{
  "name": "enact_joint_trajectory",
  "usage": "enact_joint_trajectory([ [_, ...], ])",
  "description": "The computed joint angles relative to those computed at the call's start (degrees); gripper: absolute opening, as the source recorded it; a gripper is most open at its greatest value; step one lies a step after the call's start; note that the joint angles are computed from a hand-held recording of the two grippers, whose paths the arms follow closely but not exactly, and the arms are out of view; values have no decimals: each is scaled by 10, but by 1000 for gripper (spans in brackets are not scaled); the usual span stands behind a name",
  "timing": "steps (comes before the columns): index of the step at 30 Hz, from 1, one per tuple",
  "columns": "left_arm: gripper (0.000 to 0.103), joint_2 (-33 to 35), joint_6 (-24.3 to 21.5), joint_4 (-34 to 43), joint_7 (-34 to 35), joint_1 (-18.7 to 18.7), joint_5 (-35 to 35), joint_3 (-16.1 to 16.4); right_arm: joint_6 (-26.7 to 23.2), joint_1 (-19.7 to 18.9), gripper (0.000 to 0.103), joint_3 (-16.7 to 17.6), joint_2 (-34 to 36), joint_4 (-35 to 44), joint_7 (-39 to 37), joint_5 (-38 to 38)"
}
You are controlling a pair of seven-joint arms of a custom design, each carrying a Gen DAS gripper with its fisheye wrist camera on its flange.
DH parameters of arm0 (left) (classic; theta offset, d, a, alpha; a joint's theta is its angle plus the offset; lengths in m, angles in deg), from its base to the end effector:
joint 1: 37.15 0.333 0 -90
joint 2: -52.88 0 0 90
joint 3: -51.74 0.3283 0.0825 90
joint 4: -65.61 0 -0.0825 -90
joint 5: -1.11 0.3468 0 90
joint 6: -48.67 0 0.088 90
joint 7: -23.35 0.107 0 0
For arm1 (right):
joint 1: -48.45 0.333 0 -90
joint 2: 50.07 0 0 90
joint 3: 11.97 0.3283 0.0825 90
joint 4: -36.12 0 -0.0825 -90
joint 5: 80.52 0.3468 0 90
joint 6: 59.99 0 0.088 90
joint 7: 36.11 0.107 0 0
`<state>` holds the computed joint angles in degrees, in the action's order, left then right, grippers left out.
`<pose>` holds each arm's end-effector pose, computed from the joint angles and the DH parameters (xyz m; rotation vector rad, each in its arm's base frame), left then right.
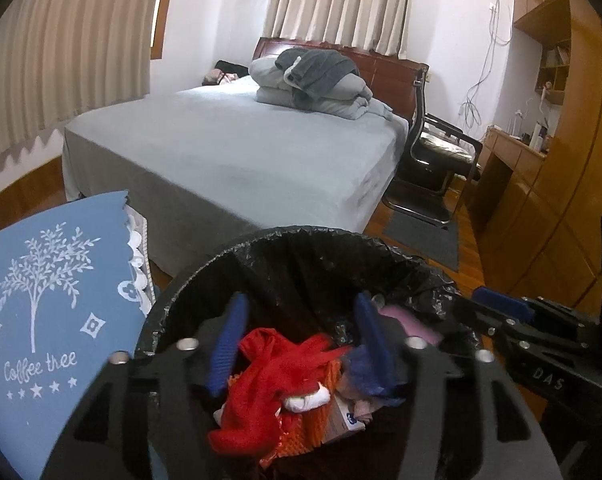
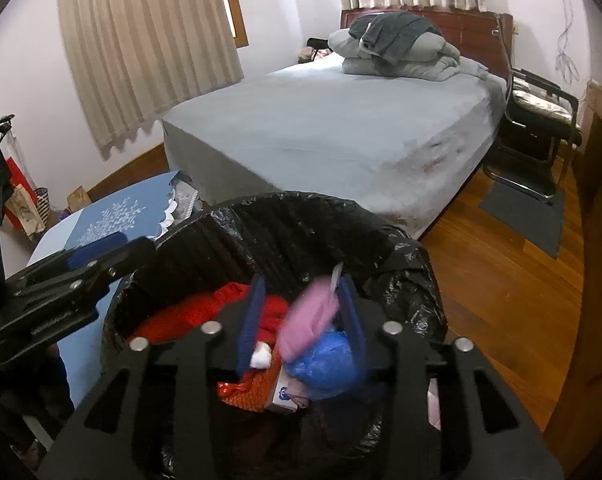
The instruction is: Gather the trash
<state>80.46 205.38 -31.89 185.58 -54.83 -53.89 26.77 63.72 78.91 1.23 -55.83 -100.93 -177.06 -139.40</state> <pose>0.5474 -0.3979 0.4142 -0.6589 2.7226 -1.3738 0.3488 0.2866 0.3976 -0.9226 2.3595 -0.9447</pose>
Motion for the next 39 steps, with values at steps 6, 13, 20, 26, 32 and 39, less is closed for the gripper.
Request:
enact_joint_trajectory([
  [6,80,-8,13,-6,8,9,-15,-2,-29,5,80,8,-5,3,8,-1],
  [13,96,-35,44,-23,53,26,-65,-5,-60,15,94,15,-17,11,13,0],
  [20,97,-75,58,-45,96,42,-122,3,-84,25,96,24,-21,39,-11,5],
  [26,97,-115,70,-71,129,45,-177,20,-117,38,98,34,-13,81,-44,0],
  [32,97,-158,69,-103,158,42,-220,42,-142,54,98,40,3,127,-76,-5],
  [39,97,-203,65,-138,200,34,-274,67,-158,70,98,43,17,163,-95,-9],
])
